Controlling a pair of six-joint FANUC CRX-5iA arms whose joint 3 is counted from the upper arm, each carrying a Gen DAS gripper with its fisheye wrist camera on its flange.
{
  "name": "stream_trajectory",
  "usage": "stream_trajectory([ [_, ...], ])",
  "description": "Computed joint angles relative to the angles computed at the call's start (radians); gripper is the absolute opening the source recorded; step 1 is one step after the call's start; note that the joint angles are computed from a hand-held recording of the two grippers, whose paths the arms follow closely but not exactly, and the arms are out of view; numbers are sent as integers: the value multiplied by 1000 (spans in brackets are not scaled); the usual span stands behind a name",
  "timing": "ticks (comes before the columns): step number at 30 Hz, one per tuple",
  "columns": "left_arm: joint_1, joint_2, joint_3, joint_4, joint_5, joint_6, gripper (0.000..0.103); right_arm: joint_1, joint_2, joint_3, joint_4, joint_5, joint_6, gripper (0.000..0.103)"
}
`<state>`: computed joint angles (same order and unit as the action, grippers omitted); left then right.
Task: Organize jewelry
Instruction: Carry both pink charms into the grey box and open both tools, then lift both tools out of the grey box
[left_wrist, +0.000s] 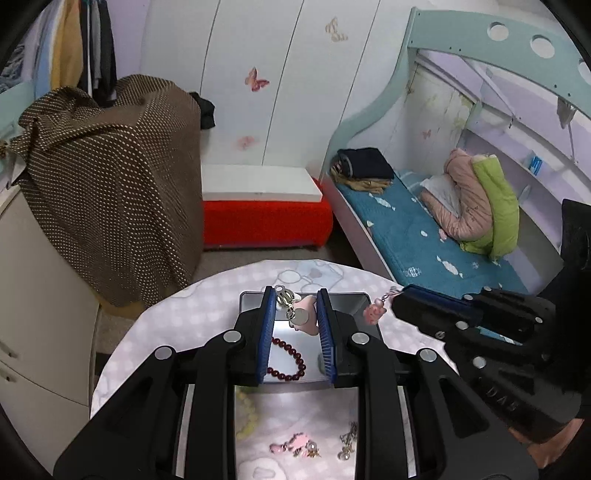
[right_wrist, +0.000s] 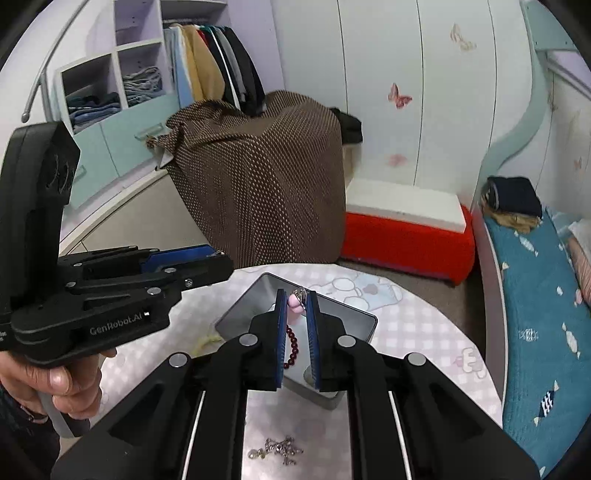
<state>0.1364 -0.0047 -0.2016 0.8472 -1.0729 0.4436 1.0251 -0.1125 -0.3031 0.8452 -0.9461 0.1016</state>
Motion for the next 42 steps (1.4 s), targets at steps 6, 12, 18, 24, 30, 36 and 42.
stream_trajectory([
  [6, -34, 54, 45, -49, 3, 51, 25, -41, 16, 15, -86, 40, 30, 10],
  [12, -45, 63, 52, -63, 38, 81, 72, -50, 18, 19, -133, 38, 37, 14],
  [18, -19, 8, -8, -12, 130, 60, 95, -38, 2, -24, -49, 16, -79, 94],
  [24, 11, -75, -89, 26, 204, 16, 96, -5, -1, -40, 21, -50, -168, 95],
  [30, 45, -167, -174, 93, 231, -59, 97, 30, -8, -49, 77, -109, -236, 95],
  [36, 79, -231, -226, 134, 230, -115, 97, 69, -11, -48, 123, -163, -281, 95],
  [42, 132, -279, -269, 161, 182, -142, 97, 121, -21, -55, 160, -214, -320, 95],
])
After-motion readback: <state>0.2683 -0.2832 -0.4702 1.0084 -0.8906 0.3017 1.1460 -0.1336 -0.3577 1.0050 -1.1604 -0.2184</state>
